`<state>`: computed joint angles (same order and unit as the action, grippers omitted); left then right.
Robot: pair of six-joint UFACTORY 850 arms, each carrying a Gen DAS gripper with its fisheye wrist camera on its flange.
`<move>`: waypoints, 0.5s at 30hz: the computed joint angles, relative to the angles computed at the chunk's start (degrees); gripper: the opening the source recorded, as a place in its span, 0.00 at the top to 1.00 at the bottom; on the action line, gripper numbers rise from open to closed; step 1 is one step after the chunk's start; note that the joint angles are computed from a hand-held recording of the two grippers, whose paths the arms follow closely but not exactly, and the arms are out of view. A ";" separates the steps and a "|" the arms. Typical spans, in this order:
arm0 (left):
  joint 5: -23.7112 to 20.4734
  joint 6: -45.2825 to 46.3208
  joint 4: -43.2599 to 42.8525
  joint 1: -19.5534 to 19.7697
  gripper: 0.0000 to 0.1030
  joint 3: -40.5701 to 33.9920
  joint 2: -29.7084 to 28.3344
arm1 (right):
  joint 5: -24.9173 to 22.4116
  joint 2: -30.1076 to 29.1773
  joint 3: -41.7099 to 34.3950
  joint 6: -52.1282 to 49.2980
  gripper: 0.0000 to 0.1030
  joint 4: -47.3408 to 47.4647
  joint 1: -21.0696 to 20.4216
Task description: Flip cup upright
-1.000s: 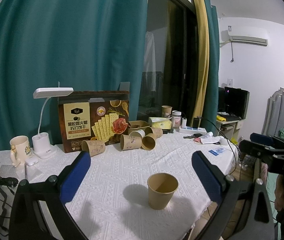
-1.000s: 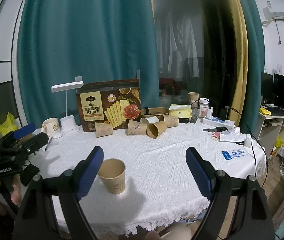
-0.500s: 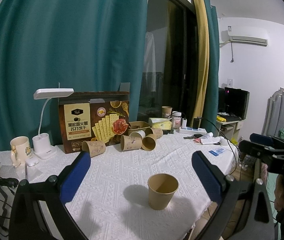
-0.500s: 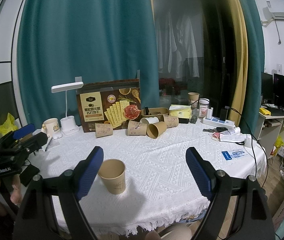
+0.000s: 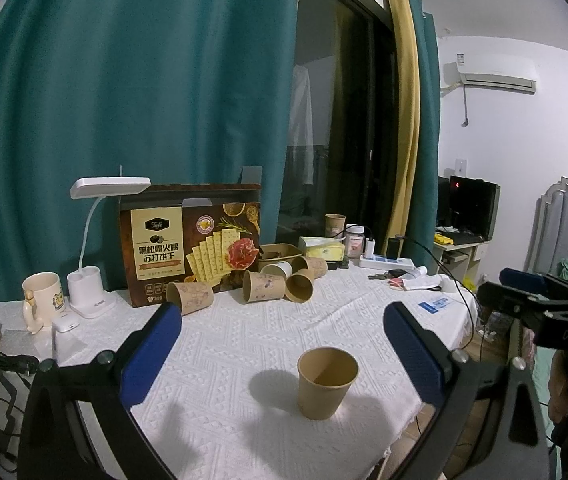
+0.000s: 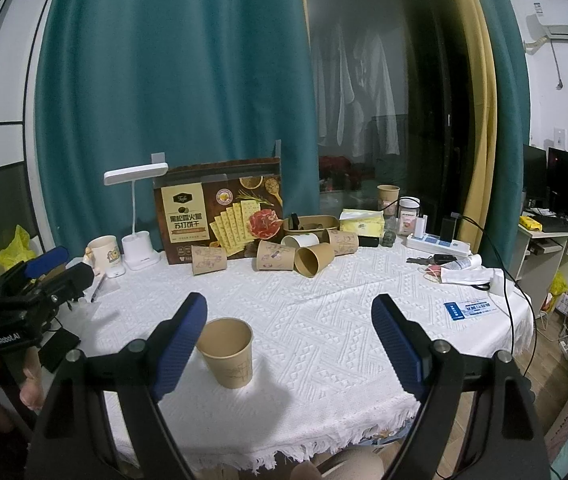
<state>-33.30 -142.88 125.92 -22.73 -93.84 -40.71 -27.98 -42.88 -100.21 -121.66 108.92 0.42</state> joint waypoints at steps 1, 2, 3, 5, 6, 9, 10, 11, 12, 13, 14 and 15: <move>-0.05 -0.04 0.02 -0.01 0.02 0.02 0.01 | 0.00 0.03 0.07 -0.14 0.20 0.14 0.01; 0.00 0.05 -0.07 0.00 0.02 -0.02 -0.01 | 0.01 0.01 0.03 -0.14 0.20 0.14 0.01; 0.05 0.14 -0.21 0.00 0.02 -0.05 0.01 | 0.03 0.06 0.16 -0.26 0.20 0.29 0.06; -0.01 0.15 -0.31 0.01 0.02 0.03 0.09 | 0.05 0.01 0.02 0.10 0.20 -0.06 0.00; -0.01 0.25 -0.40 0.02 0.02 0.03 0.11 | 0.04 0.16 0.28 -0.11 0.20 0.14 0.05; 0.04 0.20 -0.35 0.04 0.02 0.03 0.12 | -0.02 -0.02 -0.01 0.07 0.20 -0.02 0.00; 0.04 0.20 -0.35 0.04 0.02 0.03 0.12 | -0.02 -0.02 -0.01 0.07 0.20 -0.02 0.00; 0.04 0.22 -0.35 0.03 0.02 0.04 0.13 | 0.04 -0.02 -0.02 0.01 0.20 0.02 0.01; 0.13 0.16 -0.28 0.06 0.02 0.08 0.15 | 0.04 -0.02 -0.02 0.01 0.20 0.02 0.01; 0.08 0.09 -0.23 0.02 0.02 0.07 0.14 | 0.03 -0.01 0.00 0.06 0.20 0.03 0.02; 0.18 -0.06 -0.01 0.04 0.02 0.16 0.20 | 0.06 -0.03 -0.03 0.07 0.20 0.03 0.02; 0.23 -0.11 0.07 0.03 0.02 0.24 0.27 | 0.07 -0.05 -0.07 0.13 0.20 -0.02 0.01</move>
